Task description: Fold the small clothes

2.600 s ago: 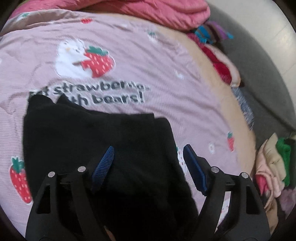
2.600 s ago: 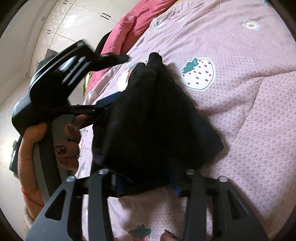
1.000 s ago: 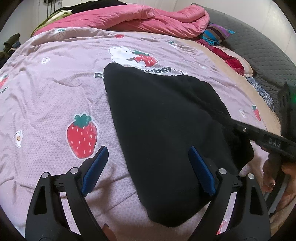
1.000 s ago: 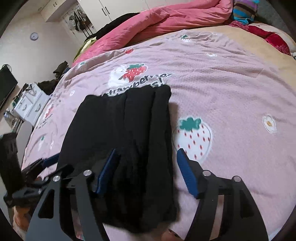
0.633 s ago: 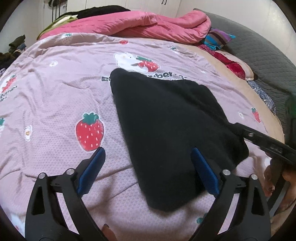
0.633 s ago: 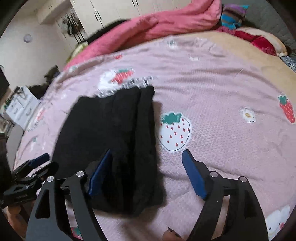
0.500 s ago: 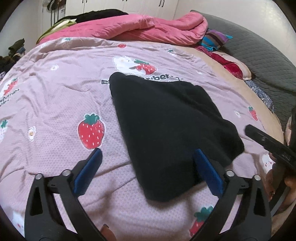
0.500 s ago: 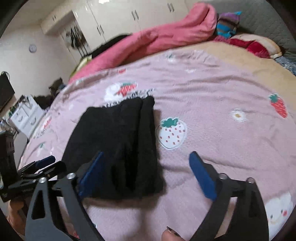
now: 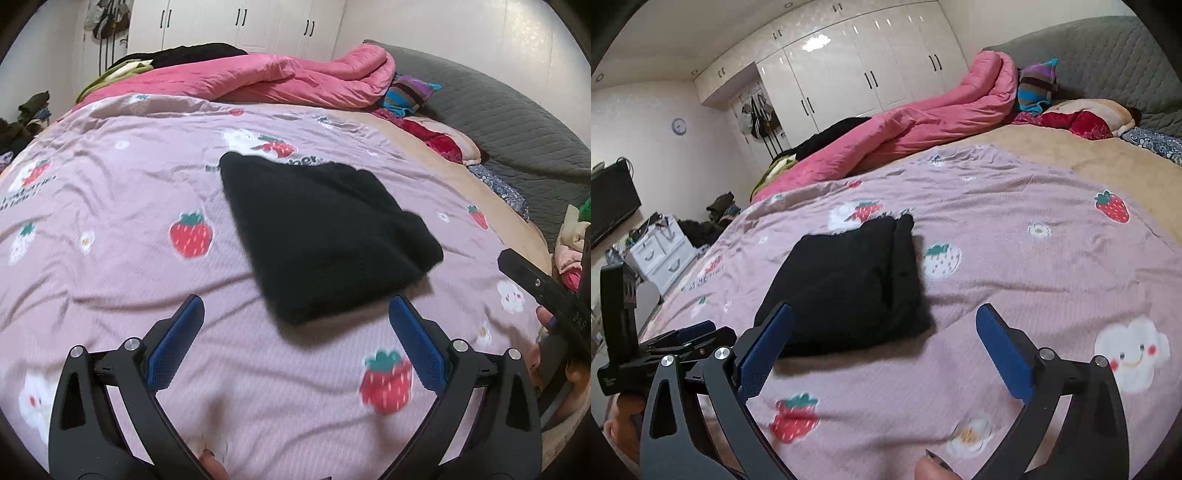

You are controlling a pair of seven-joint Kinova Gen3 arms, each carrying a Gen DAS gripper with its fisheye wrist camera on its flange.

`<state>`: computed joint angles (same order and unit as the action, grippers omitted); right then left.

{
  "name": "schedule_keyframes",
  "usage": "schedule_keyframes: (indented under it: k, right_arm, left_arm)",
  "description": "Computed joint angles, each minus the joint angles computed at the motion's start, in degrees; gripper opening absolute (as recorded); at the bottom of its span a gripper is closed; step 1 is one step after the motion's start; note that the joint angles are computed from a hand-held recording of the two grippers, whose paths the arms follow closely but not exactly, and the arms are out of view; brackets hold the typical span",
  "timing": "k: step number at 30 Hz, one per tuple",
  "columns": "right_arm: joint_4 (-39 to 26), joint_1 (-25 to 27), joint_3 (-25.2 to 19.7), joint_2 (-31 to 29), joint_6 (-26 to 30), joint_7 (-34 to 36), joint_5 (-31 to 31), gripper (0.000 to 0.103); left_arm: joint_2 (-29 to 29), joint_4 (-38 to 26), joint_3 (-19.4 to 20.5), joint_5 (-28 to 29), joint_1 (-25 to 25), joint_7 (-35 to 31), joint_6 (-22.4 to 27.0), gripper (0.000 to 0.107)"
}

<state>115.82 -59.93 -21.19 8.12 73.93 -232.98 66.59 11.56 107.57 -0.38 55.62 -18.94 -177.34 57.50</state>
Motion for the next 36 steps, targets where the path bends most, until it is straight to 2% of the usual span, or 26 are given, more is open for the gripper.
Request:
schedule_keyframes:
  k: [4,8,12,22,36]
  right_arm:
    - [-4.6,-2.2,-0.2,3.4,3.1,3.4,-2.7,0.099]
    - [-10.7,-5.2,1.6,7.6,7.6,8.0,-7.0,0.099]
    - [-13.2,-7.6,3.2,10.2,8.3,9.6,-8.4,0.099]
    - [-15.5,-9.9,6.3,12.8,8.6,13.5,-9.0,0.099]
    - [-13.7,-9.8,6.2,11.7,7.1,10.6,-8.7,0.099]
  left_arm:
    - [-0.5,2.5,-1.3,-0.2,-2.0,-3.4,0.7,0.094]
    - [-0.2,4.1,-2.6,0.4,-4.4,-6.9,2.2,0.094]
    - [0.5,4.6,-3.1,1.7,-6.0,-8.7,3.1,0.094]
    - [1.8,3.8,-2.8,0.6,-6.8,-8.0,3.1,0.094]
    - [0.7,4.4,-2.3,-0.5,-5.9,-6.1,-0.7,0.094]
